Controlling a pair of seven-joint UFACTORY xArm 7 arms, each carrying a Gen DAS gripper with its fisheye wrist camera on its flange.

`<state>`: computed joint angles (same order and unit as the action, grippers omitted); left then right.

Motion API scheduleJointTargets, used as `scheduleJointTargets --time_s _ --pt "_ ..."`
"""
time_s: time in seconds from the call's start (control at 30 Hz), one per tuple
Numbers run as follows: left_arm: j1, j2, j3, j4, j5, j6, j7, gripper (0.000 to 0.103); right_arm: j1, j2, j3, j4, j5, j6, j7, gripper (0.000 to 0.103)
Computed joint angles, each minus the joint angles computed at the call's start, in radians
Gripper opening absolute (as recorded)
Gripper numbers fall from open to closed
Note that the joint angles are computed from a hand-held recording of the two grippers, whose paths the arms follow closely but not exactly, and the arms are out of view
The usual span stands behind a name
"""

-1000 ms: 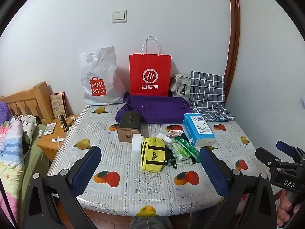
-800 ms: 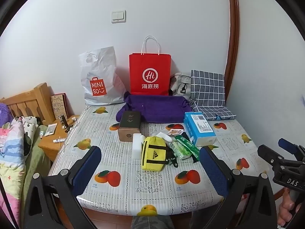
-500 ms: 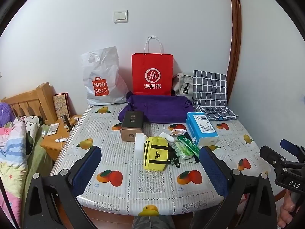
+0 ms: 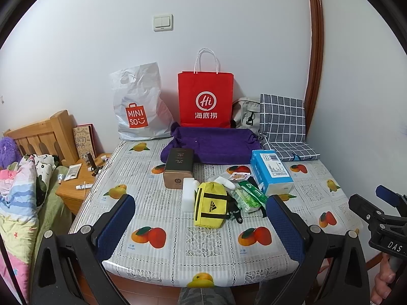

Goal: Organize soft objects

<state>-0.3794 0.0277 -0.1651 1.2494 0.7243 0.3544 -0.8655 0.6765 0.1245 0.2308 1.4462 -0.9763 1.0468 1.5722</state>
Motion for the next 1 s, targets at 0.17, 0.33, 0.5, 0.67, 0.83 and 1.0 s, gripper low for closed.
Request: scheduleJointTargets --time_s 0.17,0.33,0.5,0.67,0.83,1.0 --pt "0.0 0.0 0.001 -0.001 -0.001 -0.002 0.002 0.103 0.002 0.001 -0.001 0.003 0.0 0.003 0.0 0.103" --pt "0.001 -0.001 0.001 -0.003 0.0 -0.004 0.002 0.103 0.005 0.004 0.001 0.009 -0.005 0.007 0.003 0.103" --pt "0.0 0.0 0.0 -0.001 0.0 -0.001 0.0 0.103 0.008 0.007 -0.001 0.017 -0.006 0.012 0.001 0.103" --pt "0.0 -0.001 0.001 -0.003 0.003 -0.003 -0.002 0.103 0.009 -0.001 -0.001 0.005 -0.011 0.007 0.01 0.103" --pt "0.0 0.0 0.0 -0.002 0.003 -0.002 -0.001 0.103 0.007 -0.002 0.002 0.007 -0.012 0.009 0.008 0.103" --pt "0.0 -0.001 0.0 -0.003 0.003 -0.002 -0.003 0.103 0.007 -0.003 0.004 0.006 -0.013 0.01 0.008 0.103"
